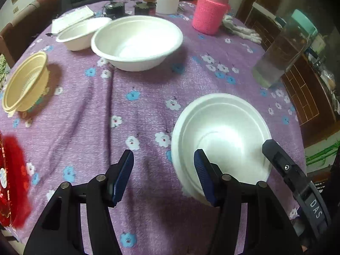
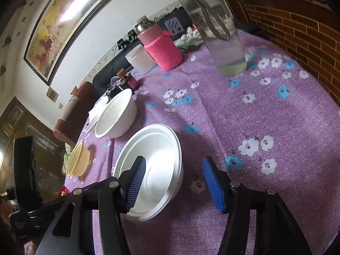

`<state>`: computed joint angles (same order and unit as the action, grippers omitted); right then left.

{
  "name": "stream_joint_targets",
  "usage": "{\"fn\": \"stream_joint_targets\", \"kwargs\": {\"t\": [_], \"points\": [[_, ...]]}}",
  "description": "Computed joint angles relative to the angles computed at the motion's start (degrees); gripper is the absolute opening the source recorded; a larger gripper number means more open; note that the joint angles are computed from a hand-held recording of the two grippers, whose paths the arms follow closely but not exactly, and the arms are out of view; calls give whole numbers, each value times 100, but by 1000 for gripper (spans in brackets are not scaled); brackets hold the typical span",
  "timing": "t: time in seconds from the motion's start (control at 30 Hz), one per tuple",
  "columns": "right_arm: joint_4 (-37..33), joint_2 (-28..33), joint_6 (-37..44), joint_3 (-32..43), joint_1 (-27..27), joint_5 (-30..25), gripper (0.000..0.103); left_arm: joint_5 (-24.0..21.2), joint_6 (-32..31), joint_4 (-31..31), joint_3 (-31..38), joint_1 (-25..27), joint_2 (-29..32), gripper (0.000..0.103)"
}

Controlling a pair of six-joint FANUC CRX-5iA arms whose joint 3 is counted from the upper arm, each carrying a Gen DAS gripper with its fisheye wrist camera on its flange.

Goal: Organize plates and bowls
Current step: 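Grasp the white plate rim and lift it toward the red plates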

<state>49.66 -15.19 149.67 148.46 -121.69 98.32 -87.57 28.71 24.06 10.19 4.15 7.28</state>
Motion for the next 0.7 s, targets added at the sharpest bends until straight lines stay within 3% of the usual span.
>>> {"fn": "stream_joint_targets", "kwargs": {"t": [0.13,0.27,0.4,0.5,0.7], "points": [[-129,30,34,67,-96,-100,50,-49,73,-64,28,-53,55,57],[-383,101,-71,211,-233,-297,37,154,-19,36,-100,-45,-18,57],[-617,139,-102,312,-353,-465,15,155,-114,58,-103,-58,24,38],[-652,149,-170,352,-372,-520,11,-46,-193,161,-51,-39,114,23],[-572,-38,103,33,-348,-261,10,81,-542,166,-251,-23,-64,13]]}}
